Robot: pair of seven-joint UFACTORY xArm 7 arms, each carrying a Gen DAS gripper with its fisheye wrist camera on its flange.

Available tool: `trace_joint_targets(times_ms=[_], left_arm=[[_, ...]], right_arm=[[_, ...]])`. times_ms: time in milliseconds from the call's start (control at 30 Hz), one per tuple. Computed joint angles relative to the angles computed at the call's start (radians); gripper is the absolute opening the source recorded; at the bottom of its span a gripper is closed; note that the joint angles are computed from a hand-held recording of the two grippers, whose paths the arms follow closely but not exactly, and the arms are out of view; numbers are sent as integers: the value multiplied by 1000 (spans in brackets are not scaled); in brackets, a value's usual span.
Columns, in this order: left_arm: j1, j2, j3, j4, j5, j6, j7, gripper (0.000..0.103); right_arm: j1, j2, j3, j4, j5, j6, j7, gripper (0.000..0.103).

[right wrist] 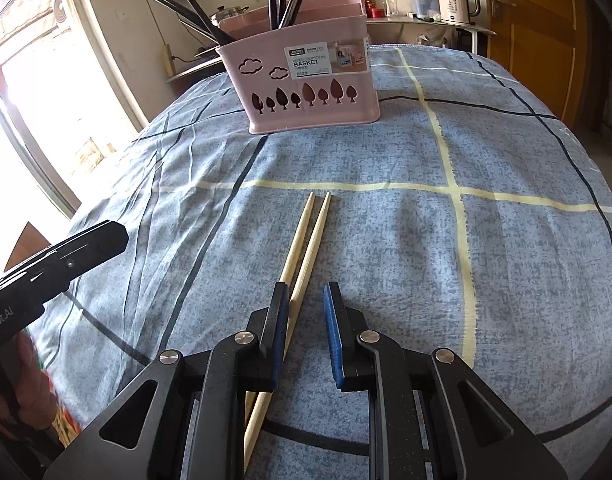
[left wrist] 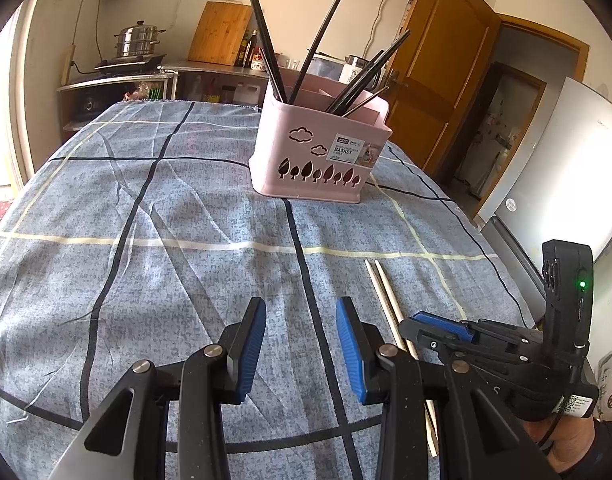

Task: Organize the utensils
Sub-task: 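Move both tools back to the two wooden chopsticks on the cloth, then close the left tool on a wooden chopstick while the right tool grasps the other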

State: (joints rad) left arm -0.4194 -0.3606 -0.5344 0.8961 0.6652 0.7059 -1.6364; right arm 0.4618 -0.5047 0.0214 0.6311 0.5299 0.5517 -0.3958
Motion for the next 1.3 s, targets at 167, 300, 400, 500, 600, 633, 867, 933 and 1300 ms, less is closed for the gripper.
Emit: trace_joint_targets(times_ms=[167, 300, 400, 500, 600, 633, 867, 933, 1300], left_arm=[[-5, 29, 4, 14, 0, -8, 6, 36], [-17, 60, 16, 32, 3, -17, 10, 36], [-27, 84, 30, 46, 6, -32, 14, 36], [-38, 115, 48, 64, 8, -51, 21, 36], [-50, 176, 69, 104, 19, -79, 37, 36], [-58, 199, 77, 120, 22, -85, 43, 36], [-143, 373, 146, 260, 45, -66, 102, 35], [-173, 410, 164, 296, 43, -35, 129, 29], [-243, 331, 221, 225, 41, 56, 134, 7]], right_arm=[[-10, -9, 12, -6, -20, 4, 15, 19], [-9, -6, 24, -2, -49, 1, 32, 13], [0, -6, 9, 2, -44, 13, 15, 8], [-12, -9, -3, 5, -50, 28, 8, 8], [-26, -16, -21, 5, -46, 46, -10, 8], [-30, -20, -26, 3, -44, 51, -17, 8], [-58, -45, -45, -9, -30, 76, -51, 8], [-65, -48, -51, -10, -26, 83, -58, 8], [-89, -36, -61, 7, 8, 109, -80, 8]])
